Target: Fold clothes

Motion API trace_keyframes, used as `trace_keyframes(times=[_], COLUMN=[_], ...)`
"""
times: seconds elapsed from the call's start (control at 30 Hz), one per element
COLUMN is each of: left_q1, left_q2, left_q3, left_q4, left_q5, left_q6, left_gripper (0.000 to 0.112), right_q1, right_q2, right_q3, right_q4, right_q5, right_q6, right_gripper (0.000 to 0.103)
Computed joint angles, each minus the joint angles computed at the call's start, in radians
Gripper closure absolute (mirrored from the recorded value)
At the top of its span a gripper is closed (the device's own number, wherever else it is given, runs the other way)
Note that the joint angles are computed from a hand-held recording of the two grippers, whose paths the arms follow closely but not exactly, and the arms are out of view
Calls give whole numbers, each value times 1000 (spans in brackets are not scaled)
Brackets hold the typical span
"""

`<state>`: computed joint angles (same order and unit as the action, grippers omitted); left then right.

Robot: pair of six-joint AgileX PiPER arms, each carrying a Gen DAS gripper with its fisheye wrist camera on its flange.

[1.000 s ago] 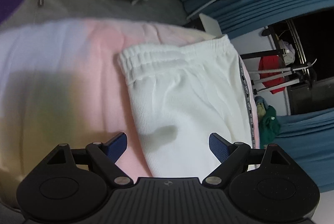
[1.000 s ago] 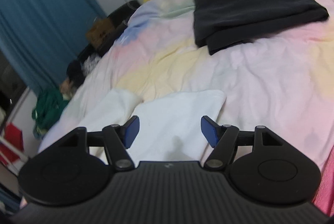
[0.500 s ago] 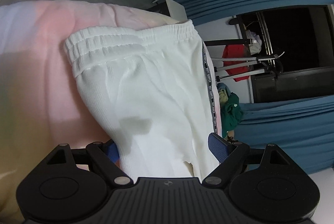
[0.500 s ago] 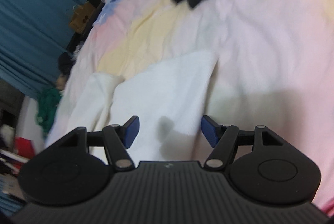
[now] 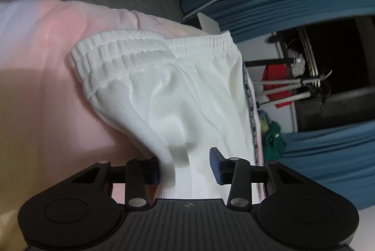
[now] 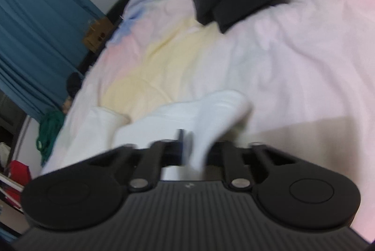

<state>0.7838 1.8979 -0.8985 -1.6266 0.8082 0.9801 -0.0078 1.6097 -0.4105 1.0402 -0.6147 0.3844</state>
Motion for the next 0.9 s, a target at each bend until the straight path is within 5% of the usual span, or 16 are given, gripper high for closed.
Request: trace_keyframes(times=[0.23, 0.53, 0.7, 0.9], left_q1=[36, 160, 87, -112], left_q2=[-6, -100, -140, -65], left_q3=[8, 32, -78, -424], left_q4=[-20, -11, 46, 214], left_q5=[46, 216, 141, -42], left_q6=[20, 124, 33, -252], left_gripper=[109, 110, 110, 110], right_q1=[94, 154, 105, 12], right_q2=[-118, -302, -327, -204], right_q3=[89, 113, 23, -319], right_q4=[40, 189, 258, 343], right_q5=[-90, -103, -39, 69], right_q6=[-8, -239, -428, -827], right_gripper=[98, 98, 98, 98])
